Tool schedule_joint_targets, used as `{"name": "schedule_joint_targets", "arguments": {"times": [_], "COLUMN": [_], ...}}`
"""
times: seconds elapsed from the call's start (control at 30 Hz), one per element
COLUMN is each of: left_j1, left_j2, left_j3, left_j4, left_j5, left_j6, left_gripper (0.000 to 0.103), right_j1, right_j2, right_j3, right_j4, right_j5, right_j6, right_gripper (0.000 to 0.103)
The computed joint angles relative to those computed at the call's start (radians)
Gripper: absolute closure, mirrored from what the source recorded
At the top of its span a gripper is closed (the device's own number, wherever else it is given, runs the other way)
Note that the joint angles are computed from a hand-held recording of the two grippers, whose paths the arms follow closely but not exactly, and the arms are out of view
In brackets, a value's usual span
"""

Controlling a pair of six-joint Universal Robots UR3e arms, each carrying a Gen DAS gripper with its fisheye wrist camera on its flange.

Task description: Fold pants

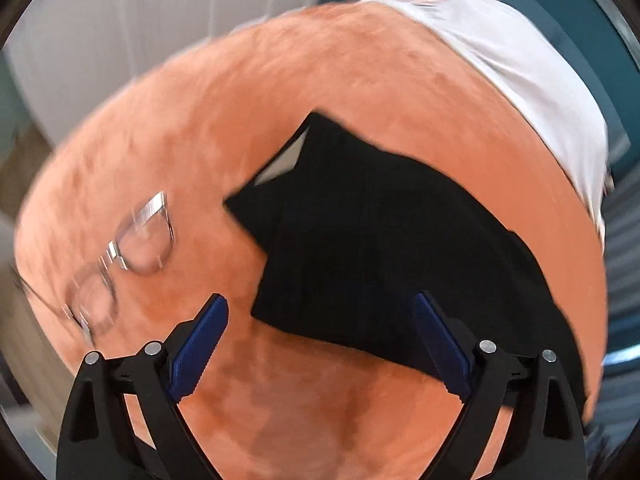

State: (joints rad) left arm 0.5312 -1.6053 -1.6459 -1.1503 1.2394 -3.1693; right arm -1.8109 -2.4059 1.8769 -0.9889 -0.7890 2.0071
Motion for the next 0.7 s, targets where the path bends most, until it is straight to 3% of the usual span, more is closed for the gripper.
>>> {"name": "schedule_joint_targets", "arguments": {"times": [0.07, 0.17, 0.23, 0.3, 0.33, 0.37, 0.6, 0.7], "left_j1": [0.019, -0.004, -0.052, -0.083, -0.111, -0.134, -0.054, -0.077], "left_j2": [-0.034, -0.079, -0.126, -0.160, -0.180, -0.211, -0.209, -0.307], "left_j3": [0.002, -0.002, 0.035, 0.074, 0.120, 0.180, 0.376, 0.462], "left_j4": [-0.025, -0.019, -0.027, -0.038, -0.072, -0.112, -0.291, -0.290], "left_j5": [-0.061, -0.114, -0.081, -0.059, -0.017, 0.030, 0.051, 0.155], "left_j6": [-0.045, -0.142, -0.189, -0.214, -0.208, -0.187, 0.019, 0.102], "left_gripper": [0.012, 0.012, 0.014, 0.037, 0.068, 0.084, 0.085, 0.075], "right_j1": [-0.049, 0.108, 0.154, 0.130, 0.114, 0.083, -0.109, -0.116], "right_j2": [0.050, 0.146, 0.186, 0.193, 0.183, 0.169, 0.054, 0.024], "right_j3": [-0.024, 0.016, 0.034, 0.032, 0.027, 0.020, 0.010, 0.077], "right_j4": [0.061, -0.172, -0.243, -0.209, -0.183, -0.136, 0.110, 0.082], "right_j5": [-0.006, -0.048, -0.069, -0.065, -0.058, -0.049, -0.087, -0.134], "right_j6": [-0.018, 0.203, 0.284, 0.292, 0.283, 0.250, -0.016, 0.002], "right_gripper": [0.021, 0.021, 0.021, 0.021, 0.021, 0.021, 0.016, 0.016]}}
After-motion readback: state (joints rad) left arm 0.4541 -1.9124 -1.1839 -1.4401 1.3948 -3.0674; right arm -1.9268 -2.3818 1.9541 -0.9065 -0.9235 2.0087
